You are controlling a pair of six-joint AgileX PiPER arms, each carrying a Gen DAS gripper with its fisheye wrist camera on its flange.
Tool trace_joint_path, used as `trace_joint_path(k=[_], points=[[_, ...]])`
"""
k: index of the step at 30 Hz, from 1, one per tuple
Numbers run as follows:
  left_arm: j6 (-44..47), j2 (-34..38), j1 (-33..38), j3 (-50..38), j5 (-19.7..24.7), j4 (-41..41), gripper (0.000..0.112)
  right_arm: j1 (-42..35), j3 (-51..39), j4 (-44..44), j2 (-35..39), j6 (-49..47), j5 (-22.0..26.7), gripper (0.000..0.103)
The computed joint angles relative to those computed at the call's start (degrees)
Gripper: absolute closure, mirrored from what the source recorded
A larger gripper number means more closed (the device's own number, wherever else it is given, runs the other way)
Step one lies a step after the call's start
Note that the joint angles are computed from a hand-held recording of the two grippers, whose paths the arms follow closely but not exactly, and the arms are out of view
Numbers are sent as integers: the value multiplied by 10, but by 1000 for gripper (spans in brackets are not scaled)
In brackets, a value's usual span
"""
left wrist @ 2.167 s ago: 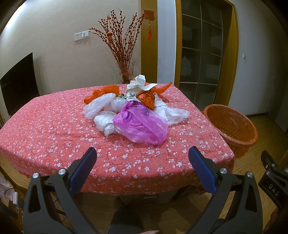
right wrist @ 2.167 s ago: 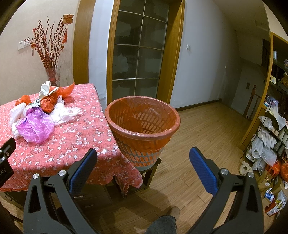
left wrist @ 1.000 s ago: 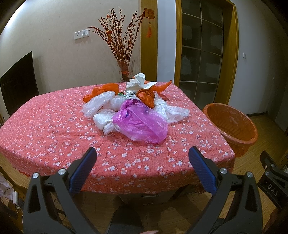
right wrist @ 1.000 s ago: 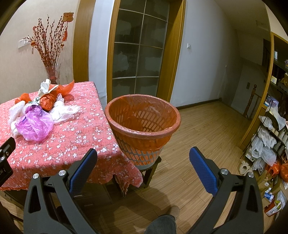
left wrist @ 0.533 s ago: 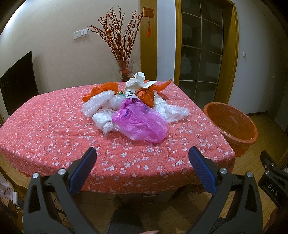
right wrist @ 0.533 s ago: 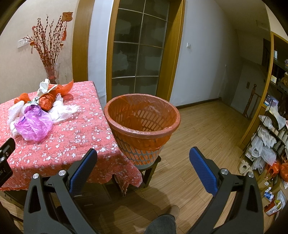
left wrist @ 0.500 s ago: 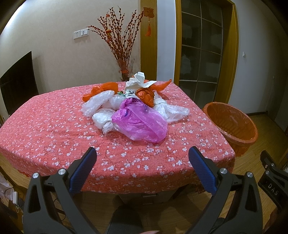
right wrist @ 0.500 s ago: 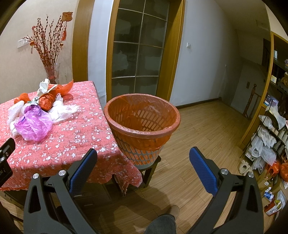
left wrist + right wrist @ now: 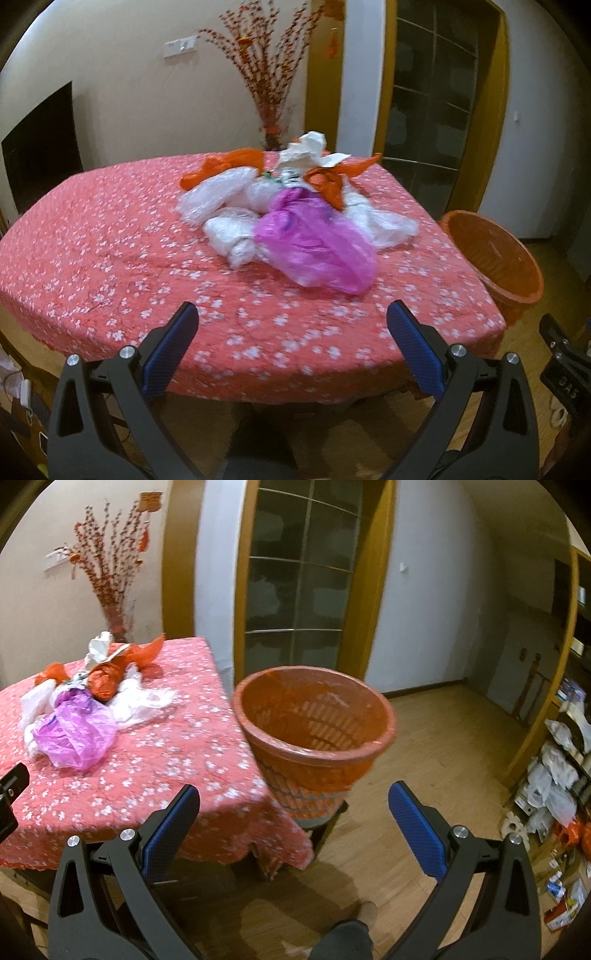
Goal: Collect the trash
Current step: 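Grasp the purple plastic bag with the right gripper and lift it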
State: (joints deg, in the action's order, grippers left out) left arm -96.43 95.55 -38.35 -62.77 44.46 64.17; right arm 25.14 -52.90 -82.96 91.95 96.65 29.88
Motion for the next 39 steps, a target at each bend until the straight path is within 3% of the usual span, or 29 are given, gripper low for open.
trace_joint_path(k=[4, 9, 14, 17, 19, 22, 27, 31, 34, 39], points=[[-4, -15, 51, 24, -29, 1, 13, 9, -39, 17, 23, -31, -29, 2], [-12, -37, 112, 51, -49, 22, 13, 16, -130, 124, 77, -154, -96, 2], [-5, -49, 174, 70, -82, 33, 13, 21, -243, 403, 138, -435, -148, 11], [13, -52, 210, 77, -107, 27, 13, 32, -321, 575, 193, -600, -161, 22], [22, -57, 227, 85, -121, 22, 13, 39, -382, 689, 234, -713, -140, 32], [34, -60, 254, 95, -156, 13, 13, 48, -499, 843, 306, -870, -66, 41], [44, -59, 287, 103, -196, 6, 13, 66, -612, 845, 377, -892, 8, 53], [51, -60, 299, 107, -216, -1, 13, 67, -688, 840, 422, -899, 73, 92], [60, -51, 304, 98, -229, -7, 13, 59, -654, 851, 402, -916, 48, 100], [109, -41, 312, 80, -262, -55, 13, 44, -549, 906, 324, -974, -25, 101]])
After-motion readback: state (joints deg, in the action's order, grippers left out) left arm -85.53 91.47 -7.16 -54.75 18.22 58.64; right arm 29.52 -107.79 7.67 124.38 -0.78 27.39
